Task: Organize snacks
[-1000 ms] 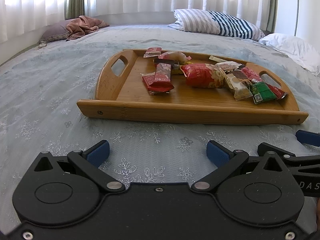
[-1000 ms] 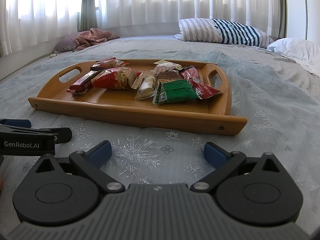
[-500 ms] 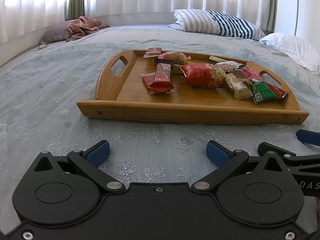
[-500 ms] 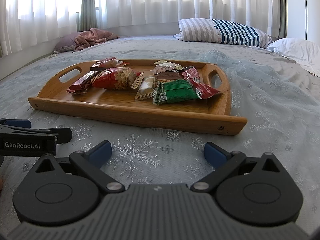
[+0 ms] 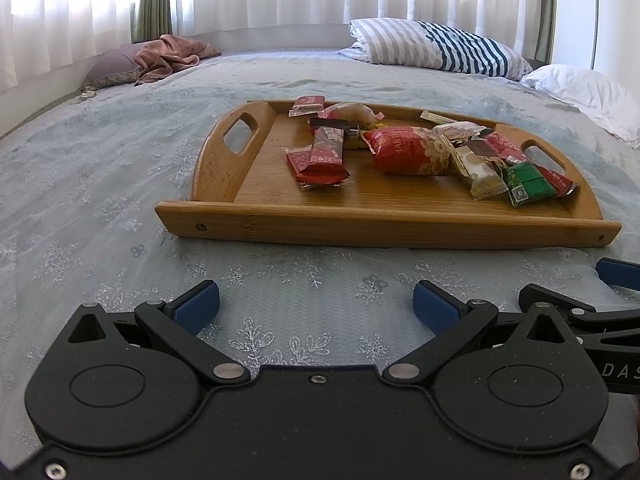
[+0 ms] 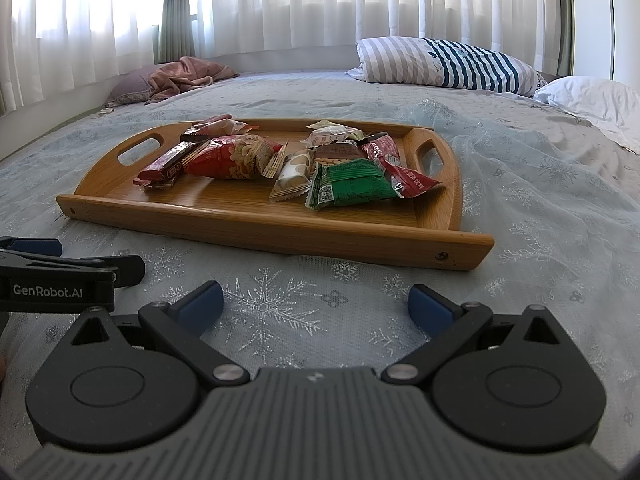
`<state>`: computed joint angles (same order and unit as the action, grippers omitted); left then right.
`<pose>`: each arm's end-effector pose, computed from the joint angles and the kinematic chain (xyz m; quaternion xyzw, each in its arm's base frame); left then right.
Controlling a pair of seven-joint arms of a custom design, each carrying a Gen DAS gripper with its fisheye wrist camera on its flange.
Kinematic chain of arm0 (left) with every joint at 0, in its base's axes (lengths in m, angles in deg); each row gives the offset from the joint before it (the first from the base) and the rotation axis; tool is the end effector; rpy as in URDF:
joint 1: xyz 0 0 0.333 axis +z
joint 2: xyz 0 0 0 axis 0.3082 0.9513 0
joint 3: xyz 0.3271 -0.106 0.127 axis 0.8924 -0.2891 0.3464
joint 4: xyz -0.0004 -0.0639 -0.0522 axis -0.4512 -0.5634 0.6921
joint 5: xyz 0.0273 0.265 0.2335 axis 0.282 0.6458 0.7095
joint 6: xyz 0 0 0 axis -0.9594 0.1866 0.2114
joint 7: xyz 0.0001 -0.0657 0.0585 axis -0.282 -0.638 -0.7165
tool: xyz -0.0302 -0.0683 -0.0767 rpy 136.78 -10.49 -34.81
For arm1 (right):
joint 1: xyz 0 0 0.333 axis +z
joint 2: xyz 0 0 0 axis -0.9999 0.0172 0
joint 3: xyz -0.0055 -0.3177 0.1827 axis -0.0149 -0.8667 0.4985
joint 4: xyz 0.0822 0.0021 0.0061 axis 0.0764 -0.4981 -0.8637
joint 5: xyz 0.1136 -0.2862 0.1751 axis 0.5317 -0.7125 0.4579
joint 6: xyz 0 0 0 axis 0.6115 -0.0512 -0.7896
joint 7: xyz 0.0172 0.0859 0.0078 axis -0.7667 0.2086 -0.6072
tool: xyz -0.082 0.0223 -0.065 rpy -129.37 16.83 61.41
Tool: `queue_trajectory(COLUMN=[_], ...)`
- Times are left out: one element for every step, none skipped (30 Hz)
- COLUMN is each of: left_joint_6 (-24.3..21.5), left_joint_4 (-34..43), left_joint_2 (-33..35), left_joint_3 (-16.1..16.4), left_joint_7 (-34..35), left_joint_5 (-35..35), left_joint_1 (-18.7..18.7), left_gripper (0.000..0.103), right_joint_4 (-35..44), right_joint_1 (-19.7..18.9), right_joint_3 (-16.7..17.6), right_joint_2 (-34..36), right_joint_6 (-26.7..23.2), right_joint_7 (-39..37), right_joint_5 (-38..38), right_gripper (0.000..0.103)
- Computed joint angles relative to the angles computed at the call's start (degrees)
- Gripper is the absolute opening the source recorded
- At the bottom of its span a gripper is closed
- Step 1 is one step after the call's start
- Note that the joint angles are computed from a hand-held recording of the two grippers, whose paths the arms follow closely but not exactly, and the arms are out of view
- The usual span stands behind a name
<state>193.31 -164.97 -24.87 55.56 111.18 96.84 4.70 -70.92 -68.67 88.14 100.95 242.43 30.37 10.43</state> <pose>0.7179 -0.1586 0.3283 -0.5623 0.6990 -0.3445 0.2768 0.6504 0.1623 0.3236 -0.5917 0.6532 -0.3350 0.3330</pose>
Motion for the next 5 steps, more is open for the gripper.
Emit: queue_trajectory(left_joint_6=[0.0,-0.1,-0.1,-0.1,0.0], left_joint_4=[0.0,0.0,0.1,0.1,0.0], left_joint_2=[0.0,0.0,0.0,0.0,0.0], left_joint_3=[0.0,-0.2,-0.3,-0.4,-0.3], left_joint_7=[0.0,0.1,0.1,0.1,0.0], left_joint_5=[0.0,0.0,0.0,0.0,-0.1], left_joint_1=[0.0,0.1,0.2,0.3,0.2], left_gripper=[0.103,0.103,0.103,0.103,0.103], right_joint_4=[0.0,0.0,0.0,0.0,0.0], right_joint_1=[0.0,0.0,0.0,0.0,0.0], right_joint_3=[0.0,0.0,0.0,0.0,0.0], right_joint_2=[0.0,0.0,0.0,0.0,0.0], right_joint_6=[0.0,0.0,0.0,0.0,0.0], right_joint_7=[0.0,0.1,0.1,0.1,0.1], right_joint_5=[0.0,-0.1,-0.1,-0.1,-0.1], right_gripper=[0.103,0.103,0.103,0.103,0.103])
